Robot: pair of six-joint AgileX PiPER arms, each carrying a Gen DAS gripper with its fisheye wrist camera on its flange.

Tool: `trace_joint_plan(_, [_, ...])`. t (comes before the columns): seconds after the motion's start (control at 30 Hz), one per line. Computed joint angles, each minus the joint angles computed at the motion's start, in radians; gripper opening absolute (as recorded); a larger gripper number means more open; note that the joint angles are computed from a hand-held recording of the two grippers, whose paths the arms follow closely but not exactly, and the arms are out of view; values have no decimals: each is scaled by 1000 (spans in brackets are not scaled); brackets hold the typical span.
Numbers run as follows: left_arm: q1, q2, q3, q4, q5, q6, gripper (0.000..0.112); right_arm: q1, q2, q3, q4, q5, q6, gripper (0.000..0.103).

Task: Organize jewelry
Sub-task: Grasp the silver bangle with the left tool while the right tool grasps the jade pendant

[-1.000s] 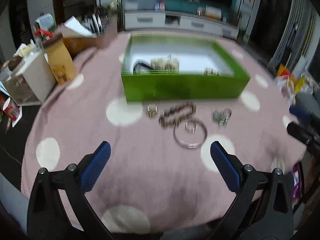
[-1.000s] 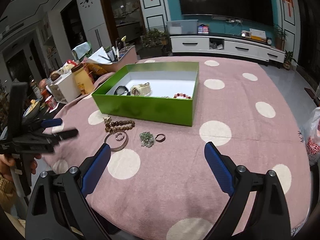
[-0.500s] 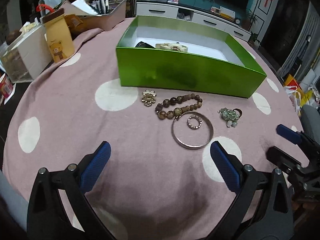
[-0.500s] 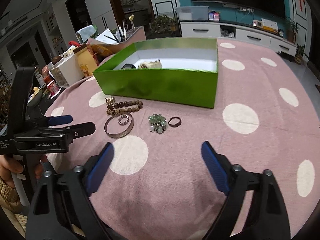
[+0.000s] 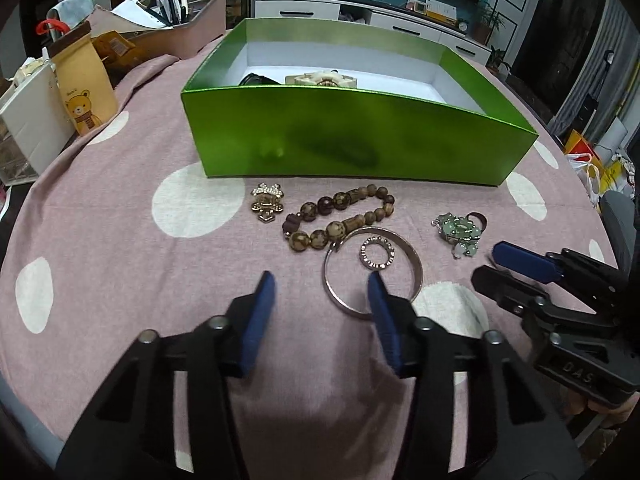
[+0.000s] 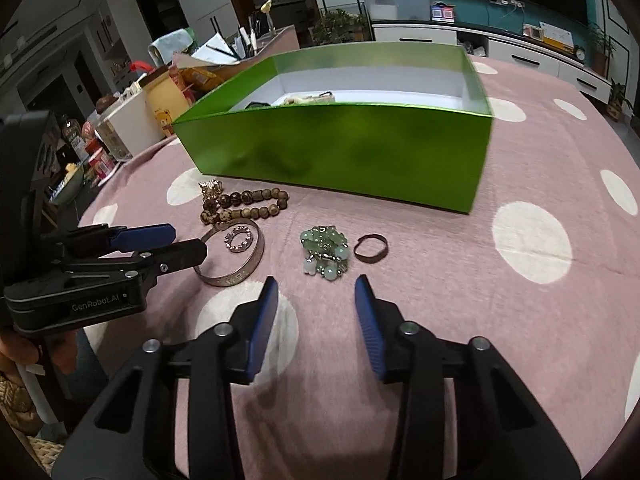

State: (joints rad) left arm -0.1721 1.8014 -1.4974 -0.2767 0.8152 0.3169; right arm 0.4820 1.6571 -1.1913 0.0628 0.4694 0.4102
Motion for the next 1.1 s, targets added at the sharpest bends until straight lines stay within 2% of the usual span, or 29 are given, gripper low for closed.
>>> trace_joint_plan(0.23, [-7,19,-10,-3,-4,18,32,4,57,-71,-64,23,26,35])
trace_joint_plan(0.3, [-13,19,-6,-7,-10,34,22,2,72,-88,-76,26,28,35])
trace_joint_plan(0.37, [-19,18,0,-4,-21,46,18,-1,83,-104,-74,34,22,34])
trace_joint_plan(0.5, [-21,15,7,2,-35,50,10,1,110,-154,-115,85,46,27])
trace_joint_plan(0.57, [-21,13,12,-1,-41,62,9,8,126,-182,-143,109,57,25])
trace_joint_plan(0.6, [-22,12,15,-2,-45,65,8,15,134,-193,-170,119,72,16])
trace_joint_plan(0.73, [-8,14,14,-38,-34,90,3,29,138,-194,-205,114,75,15])
trace_joint_plan(0.87, [7,14,14,-73,-22,110,3,27,110,-161,-205,88,85,14])
trace_joint_plan(0.93, [15,12,16,-91,-16,123,3,25,85,-139,-209,74,89,9])
trace_joint_plan(1.1, [23,-8,31,-116,-19,148,3,29,47,-107,-245,71,121,9])
